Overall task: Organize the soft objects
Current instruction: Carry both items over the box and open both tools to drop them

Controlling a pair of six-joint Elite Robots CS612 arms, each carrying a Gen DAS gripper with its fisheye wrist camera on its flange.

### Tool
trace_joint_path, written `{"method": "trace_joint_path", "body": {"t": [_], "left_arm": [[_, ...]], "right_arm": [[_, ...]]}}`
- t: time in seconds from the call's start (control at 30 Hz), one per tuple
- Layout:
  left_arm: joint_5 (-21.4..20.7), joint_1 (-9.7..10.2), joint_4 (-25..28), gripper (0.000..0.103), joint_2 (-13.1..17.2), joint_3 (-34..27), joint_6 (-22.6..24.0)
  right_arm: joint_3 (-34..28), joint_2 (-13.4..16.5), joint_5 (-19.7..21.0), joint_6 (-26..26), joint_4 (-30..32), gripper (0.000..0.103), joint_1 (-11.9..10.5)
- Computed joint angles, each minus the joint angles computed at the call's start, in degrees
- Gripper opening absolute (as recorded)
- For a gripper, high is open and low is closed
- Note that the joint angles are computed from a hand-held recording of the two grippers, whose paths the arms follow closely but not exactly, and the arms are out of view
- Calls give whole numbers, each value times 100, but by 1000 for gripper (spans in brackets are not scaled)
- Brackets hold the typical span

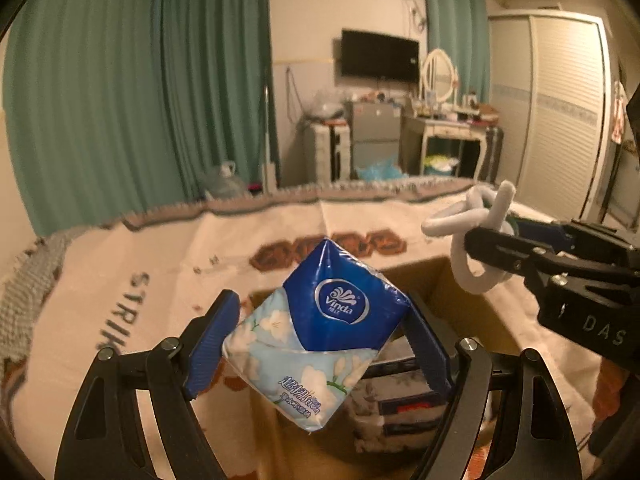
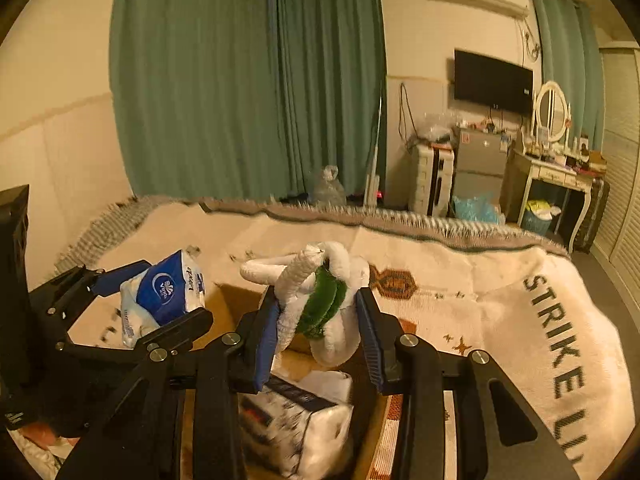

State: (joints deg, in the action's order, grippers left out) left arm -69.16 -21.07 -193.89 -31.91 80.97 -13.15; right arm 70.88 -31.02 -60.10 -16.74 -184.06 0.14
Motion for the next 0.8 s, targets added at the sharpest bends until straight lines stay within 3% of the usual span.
{"method": "trace_joint_path", "body": {"t": [0.17,0.33,0.4,0.5,0.57,0.8], "left_arm": [[-120,26,173,84,133,-144,60],[-258,36,105,90,103,-106,-181],[-121,5,110,90,39,-39,-175],[16,-29,34,90,-53,59,-116],[97,-75,-110,90,-170,231,-85],[734,-369,-1155,91,-813,1145,338]], "right_arm": [[-420,329,-110,-14,542,37,42],[-521,410,-98,48,671,37,32],[-472,375,-83,64,623,39,21],[-325,267,-113,157,451,50,11],[-192,164,-147,238,297,70,-5],[828,-570,-103,339,-617,76,-159]]}}
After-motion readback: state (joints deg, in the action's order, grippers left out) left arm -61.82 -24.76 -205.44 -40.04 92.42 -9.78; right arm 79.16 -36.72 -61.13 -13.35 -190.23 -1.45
